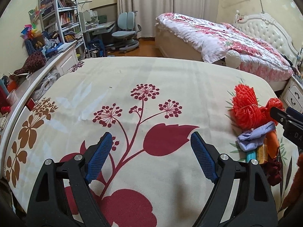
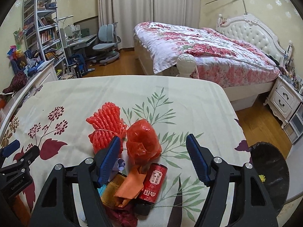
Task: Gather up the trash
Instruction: 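Return both tools to the pile and grasp the red net with the right tool, then grasp the red foam net with the left tool while the right tool holds its red net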
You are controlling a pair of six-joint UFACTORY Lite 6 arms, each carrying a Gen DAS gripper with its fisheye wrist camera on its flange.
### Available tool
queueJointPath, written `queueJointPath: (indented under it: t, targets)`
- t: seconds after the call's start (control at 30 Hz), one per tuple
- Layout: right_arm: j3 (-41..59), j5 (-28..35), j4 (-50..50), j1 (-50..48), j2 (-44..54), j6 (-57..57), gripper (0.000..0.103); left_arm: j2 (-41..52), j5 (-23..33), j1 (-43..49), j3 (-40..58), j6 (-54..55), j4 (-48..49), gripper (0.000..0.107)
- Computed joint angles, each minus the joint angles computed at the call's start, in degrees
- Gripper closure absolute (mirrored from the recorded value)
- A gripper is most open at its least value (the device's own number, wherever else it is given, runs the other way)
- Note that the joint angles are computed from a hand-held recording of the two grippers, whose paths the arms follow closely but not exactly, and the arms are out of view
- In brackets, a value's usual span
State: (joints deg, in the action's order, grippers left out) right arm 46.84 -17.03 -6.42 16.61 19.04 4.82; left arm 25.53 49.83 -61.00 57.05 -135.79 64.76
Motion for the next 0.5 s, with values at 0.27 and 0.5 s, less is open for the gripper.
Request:
queueJointPath:
  t: [0.27,0.5]
  targets:
    - [0.74,0.31,-12.93,-2.97,0.79,11.54,0.069,5.03,-3.09,1.41,7.07,2.12,2.41,0.025]
    - [0.21,-0.98,-14.54,-10.29,0.44,10.63,0.069,12.36,-3.79,2.27,19.20,9.25,1.49,0.025]
